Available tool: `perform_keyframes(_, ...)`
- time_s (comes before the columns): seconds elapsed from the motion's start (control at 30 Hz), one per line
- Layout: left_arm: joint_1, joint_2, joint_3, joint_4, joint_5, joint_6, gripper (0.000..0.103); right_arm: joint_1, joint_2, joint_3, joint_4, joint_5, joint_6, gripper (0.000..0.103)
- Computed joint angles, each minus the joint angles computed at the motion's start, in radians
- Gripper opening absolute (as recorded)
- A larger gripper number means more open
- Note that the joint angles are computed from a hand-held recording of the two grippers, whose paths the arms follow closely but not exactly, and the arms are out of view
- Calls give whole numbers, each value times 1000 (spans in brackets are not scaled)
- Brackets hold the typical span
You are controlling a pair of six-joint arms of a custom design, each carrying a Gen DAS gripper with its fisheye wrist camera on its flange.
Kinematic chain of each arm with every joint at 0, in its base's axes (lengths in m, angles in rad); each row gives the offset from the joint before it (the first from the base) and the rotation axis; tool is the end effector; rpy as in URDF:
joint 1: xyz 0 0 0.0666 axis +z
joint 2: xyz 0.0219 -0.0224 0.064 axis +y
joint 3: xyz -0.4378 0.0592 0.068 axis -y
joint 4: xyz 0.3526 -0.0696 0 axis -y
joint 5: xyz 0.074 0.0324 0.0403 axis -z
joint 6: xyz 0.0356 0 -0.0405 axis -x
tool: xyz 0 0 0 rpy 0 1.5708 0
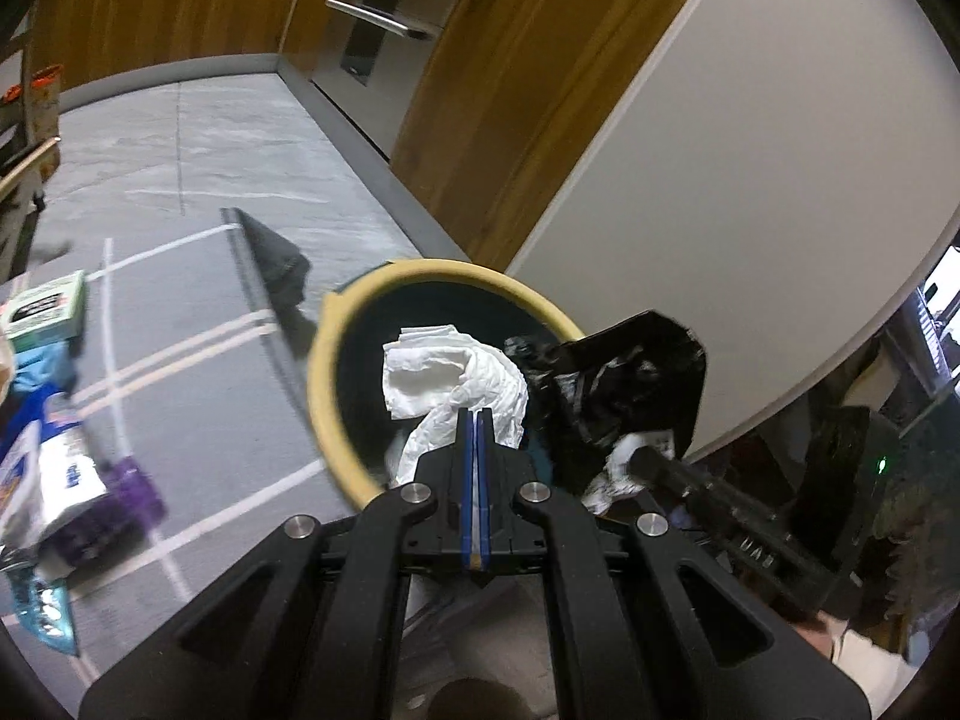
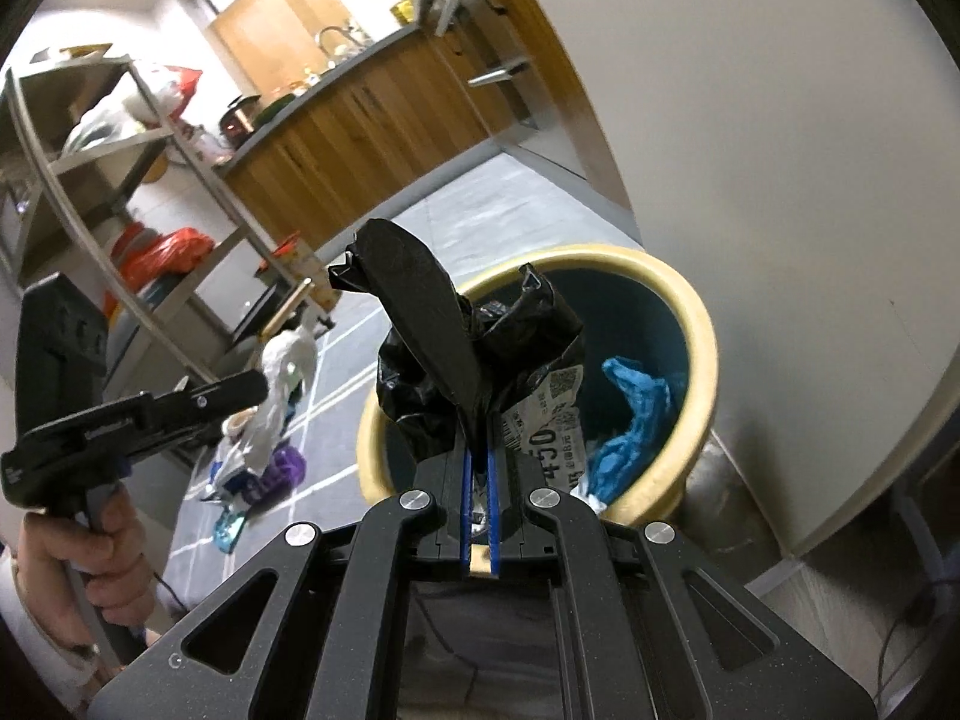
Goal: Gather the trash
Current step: 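Carry the tissue and black bag over the bin and open both grippers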
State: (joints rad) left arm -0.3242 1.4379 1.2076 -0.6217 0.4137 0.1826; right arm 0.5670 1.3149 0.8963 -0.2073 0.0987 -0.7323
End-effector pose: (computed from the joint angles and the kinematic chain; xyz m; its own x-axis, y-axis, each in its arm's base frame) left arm 0.4168 -0.1556 0.4127 -0.8001 0.0935 -0.5926 0.4040 0.8141 -0.4171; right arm 0.3290 0.2049 0.3638 -0.6798 0.3559 -0.6413 -0.0170 0.8665 0.4989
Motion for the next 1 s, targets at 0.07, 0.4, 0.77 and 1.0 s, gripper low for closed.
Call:
perform_keyframes(0.07,-19,19,13,6,-6,10,0,-7,4,-5,1,-6,-9,5)
perform_keyframes(0.4,-86,122,54,38,-40,63,0,-39,44,-4,-27,-35,-26,5)
perform_keyframes(0.77,-92,196,57,23,-51,61,0,-50,55,1,-49,-40,-23,33)
perform_keyframes(1.0,-77,166,44,12,-66,50,21,-46,49,-4,-40,-30,-29,43)
